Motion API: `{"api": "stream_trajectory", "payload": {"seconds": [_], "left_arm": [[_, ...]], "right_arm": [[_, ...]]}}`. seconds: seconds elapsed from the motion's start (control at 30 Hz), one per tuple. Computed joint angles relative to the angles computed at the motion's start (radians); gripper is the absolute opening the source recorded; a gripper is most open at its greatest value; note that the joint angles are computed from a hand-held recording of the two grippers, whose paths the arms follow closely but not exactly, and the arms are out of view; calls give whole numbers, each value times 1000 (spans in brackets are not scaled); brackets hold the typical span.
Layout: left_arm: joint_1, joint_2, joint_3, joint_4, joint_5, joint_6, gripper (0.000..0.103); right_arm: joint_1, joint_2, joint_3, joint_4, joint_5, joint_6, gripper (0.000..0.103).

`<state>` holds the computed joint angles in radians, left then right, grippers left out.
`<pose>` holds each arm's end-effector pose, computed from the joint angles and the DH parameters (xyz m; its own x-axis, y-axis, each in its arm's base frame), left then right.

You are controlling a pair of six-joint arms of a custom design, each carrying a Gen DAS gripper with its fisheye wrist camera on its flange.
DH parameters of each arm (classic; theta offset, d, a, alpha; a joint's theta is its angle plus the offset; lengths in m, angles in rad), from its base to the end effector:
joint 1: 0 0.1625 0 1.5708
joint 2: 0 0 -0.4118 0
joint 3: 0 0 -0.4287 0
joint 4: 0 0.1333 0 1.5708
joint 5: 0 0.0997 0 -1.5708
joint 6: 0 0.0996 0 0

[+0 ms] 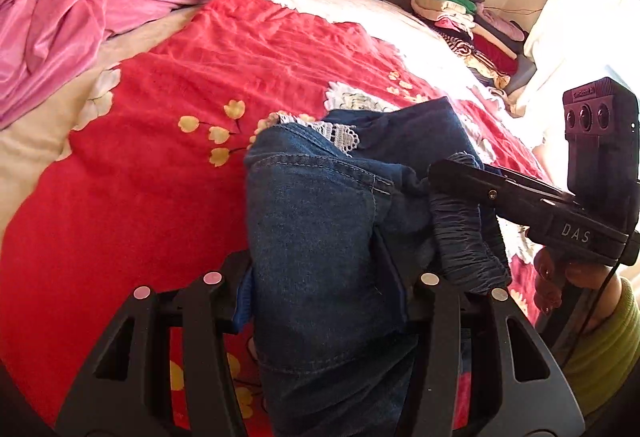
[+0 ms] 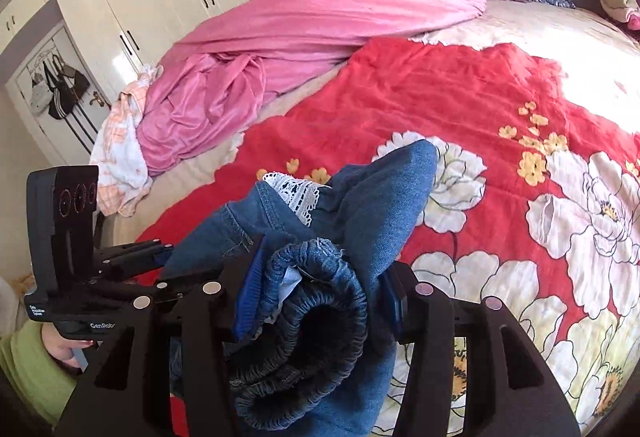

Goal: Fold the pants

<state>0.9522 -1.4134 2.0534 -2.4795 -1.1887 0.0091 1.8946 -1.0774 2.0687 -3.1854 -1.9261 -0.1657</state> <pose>-0.1679 -0.5299 0.2506 -0.8082 0.4646 -0.3619 0.5665 0.7813 -0.2622 0.2734 -0.5045 0.1489 -0.8978 -0.2313 0.3749 -0.4121 0.7418 -0.5291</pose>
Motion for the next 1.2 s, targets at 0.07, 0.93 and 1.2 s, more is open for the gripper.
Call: {"api": "stream_trajectory", "payload": {"seconds": [0.07, 0.93, 1.2], "left_arm": [[6, -2, 5, 0, 10, 6, 58], [-4, -88, 51, -9, 66, 5, 93], [-21, -119, 69, -16, 81, -2, 93]], "right_arm": [[-4, 14, -3, 9, -39, 12, 55], [60, 16, 76, -198, -277, -5, 97], [78, -19, 116, -229, -281, 0, 98]]}}
